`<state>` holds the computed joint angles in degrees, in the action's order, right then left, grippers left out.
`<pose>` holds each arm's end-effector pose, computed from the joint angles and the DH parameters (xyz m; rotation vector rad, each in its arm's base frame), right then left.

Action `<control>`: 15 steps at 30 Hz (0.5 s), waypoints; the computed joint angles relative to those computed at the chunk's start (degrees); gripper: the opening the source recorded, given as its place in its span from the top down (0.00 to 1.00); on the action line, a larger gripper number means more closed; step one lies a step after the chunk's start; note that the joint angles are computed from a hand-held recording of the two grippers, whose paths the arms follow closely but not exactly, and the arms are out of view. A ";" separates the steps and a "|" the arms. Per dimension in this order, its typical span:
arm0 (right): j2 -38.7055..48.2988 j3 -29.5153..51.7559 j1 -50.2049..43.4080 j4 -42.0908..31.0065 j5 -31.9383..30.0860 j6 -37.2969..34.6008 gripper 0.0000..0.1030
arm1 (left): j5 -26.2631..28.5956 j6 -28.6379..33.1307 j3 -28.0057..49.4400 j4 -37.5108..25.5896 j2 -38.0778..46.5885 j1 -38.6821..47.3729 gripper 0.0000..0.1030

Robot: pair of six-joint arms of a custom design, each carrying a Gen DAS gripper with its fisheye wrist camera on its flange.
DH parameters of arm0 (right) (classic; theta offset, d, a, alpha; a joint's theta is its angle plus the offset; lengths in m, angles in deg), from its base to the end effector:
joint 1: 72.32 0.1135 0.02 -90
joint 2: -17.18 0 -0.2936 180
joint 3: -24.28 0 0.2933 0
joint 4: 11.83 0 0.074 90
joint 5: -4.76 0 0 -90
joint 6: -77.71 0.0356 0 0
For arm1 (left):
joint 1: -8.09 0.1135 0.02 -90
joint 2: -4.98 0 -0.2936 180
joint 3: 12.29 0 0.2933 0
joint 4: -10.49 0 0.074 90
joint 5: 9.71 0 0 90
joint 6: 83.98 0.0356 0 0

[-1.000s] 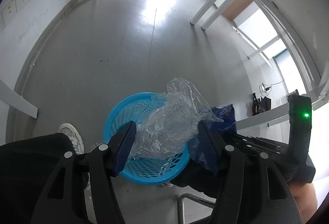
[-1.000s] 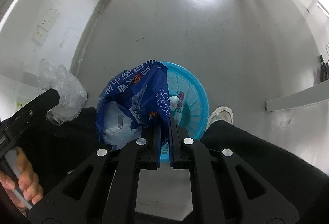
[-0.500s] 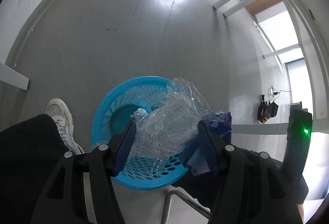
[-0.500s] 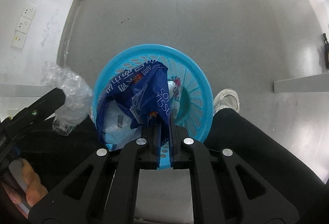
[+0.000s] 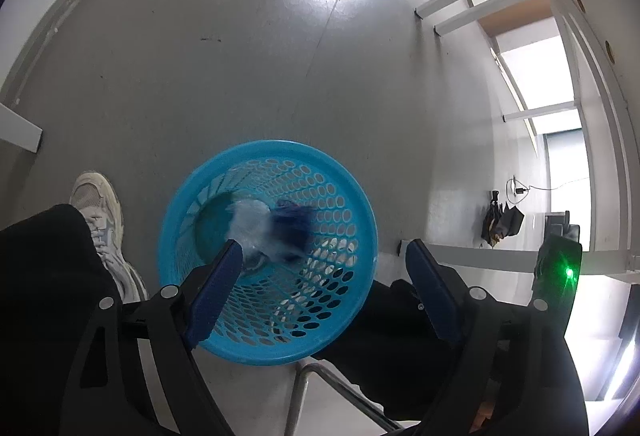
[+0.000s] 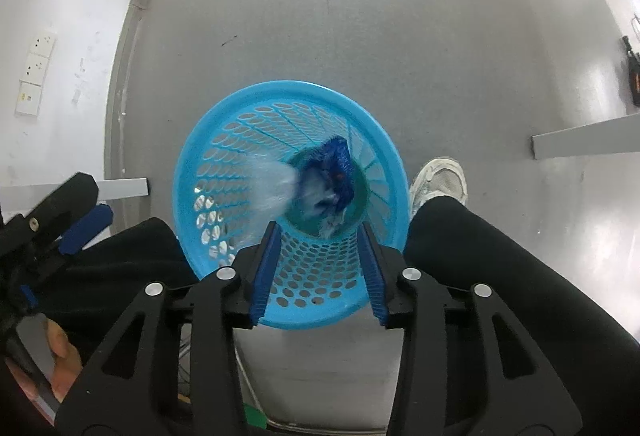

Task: Collect trash
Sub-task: 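Open the left gripper while the right opens, dropping both bags into the basket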

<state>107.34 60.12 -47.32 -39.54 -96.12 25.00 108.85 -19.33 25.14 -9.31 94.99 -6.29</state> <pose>0.1848 0.0936 0.0609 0.3114 3.0840 0.3643 0.2187 -0.0736 0.0738 -0.1636 2.9022 -0.8482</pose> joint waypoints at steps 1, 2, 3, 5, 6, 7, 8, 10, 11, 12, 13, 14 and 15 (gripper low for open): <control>-1.08 -0.23 0.50 -0.45 0.34 0.22 0.62 | -0.15 0.10 -0.20 -0.20 -0.52 0.10 0.20; -2.35 -0.40 1.11 -1.02 0.61 0.50 0.62 | -0.37 0.19 -0.34 -0.44 -1.02 0.10 0.20; -3.95 -0.65 2.06 -1.67 1.24 0.81 0.62 | -0.84 0.32 -0.64 -1.05 -2.04 -0.06 0.20; -6.55 -0.89 3.68 -3.16 2.78 1.25 0.62 | -1.53 1.13 -1.00 -1.80 -3.13 -0.09 0.20; -8.16 -1.01 4.60 -4.13 3.65 1.66 0.62 | -2.15 1.55 -1.04 -2.77 -4.12 -0.40 0.20; -9.46 -1.12 5.11 -4.92 4.11 1.94 0.62 | -2.85 2.08 -1.17 -4.11 -5.61 -0.83 0.20; -11.31 -1.32 5.90 -5.86 4.61 2.48 0.61 | -2.96 2.49 -1.27 -5.36 -6.88 -0.93 0.20; -14.68 -1.76 7.35 -7.48 4.93 3.62 0.56 | -2.50 3.39 -1.72 -7.58 -9.80 -0.41 0.20; -16.02 -1.87 8.13 -8.10 4.94 4.03 0.56 | -2.60 3.80 -2.01 -8.50 -11.33 -0.13 0.20; -17.15 -1.99 8.73 -8.71 4.98 4.19 0.56 | -3.33 4.57 -2.27 -10.07 -13.65 0.07 0.20; -18.74 -2.06 9.63 -9.74 5.50 4.50 0.56 | -4.23 5.21 -2.41 -10.94 -14.91 0.12 0.18; -20.48 -2.06 10.54 -11.02 6.24 5.03 0.56 | -5.92 5.94 -2.51 -12.23 -16.73 -0.09 0.17; -22.50 -2.02 11.44 -12.40 6.84 5.72 0.56 | -7.79 6.55 -2.57 -13.44 -18.46 -0.43 0.17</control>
<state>84.84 58.10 -35.89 -51.94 -89.28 30.72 101.05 -12.77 22.58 -22.74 76.53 -6.72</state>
